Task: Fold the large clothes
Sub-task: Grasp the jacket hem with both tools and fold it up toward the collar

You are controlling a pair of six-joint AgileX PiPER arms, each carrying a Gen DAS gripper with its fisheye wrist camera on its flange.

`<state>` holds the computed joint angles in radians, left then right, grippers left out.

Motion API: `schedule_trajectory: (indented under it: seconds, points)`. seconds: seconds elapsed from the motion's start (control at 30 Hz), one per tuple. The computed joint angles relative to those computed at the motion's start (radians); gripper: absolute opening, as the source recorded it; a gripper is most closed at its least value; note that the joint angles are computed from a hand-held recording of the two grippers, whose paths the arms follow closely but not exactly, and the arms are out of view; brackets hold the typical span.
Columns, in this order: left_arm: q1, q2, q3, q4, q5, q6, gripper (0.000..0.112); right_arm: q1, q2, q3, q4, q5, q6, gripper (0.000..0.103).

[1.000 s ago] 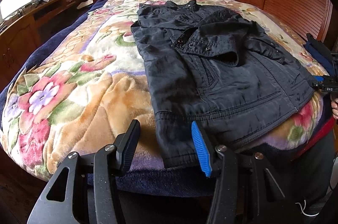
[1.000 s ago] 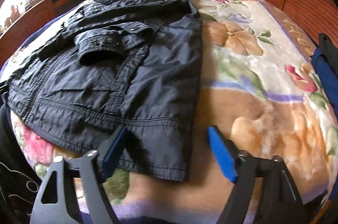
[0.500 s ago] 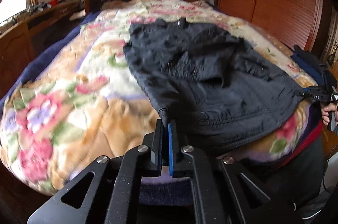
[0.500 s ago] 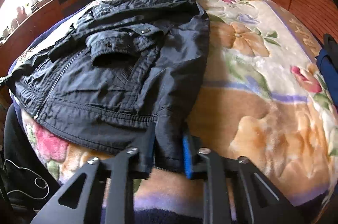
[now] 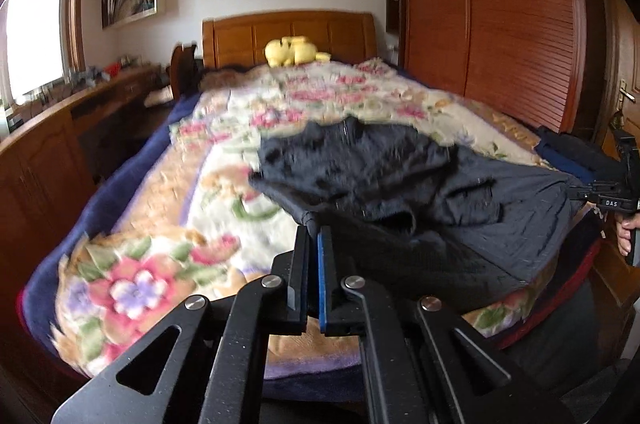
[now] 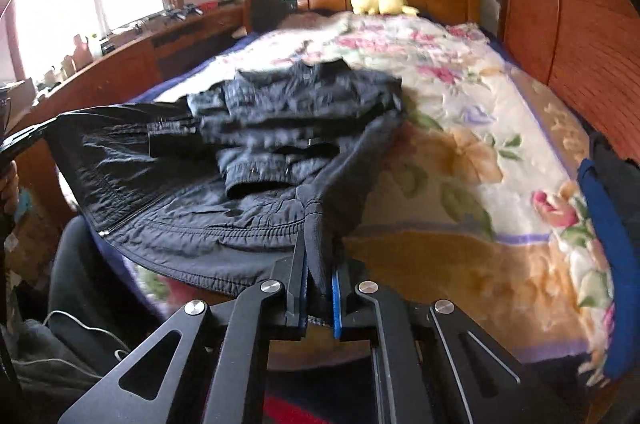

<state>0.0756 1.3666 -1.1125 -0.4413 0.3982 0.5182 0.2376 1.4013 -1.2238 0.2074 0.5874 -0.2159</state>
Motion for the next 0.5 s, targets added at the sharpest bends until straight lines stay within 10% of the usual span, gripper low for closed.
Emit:
schedule_trajectory:
  seconds: [0.5]
  points:
    - [0.016, -0.181, -0.029, -0.087, 0.06, 0.105, 0.004, -0.036, -0.477, 0.132, 0.007, 0.111, -0.018, 0.006]
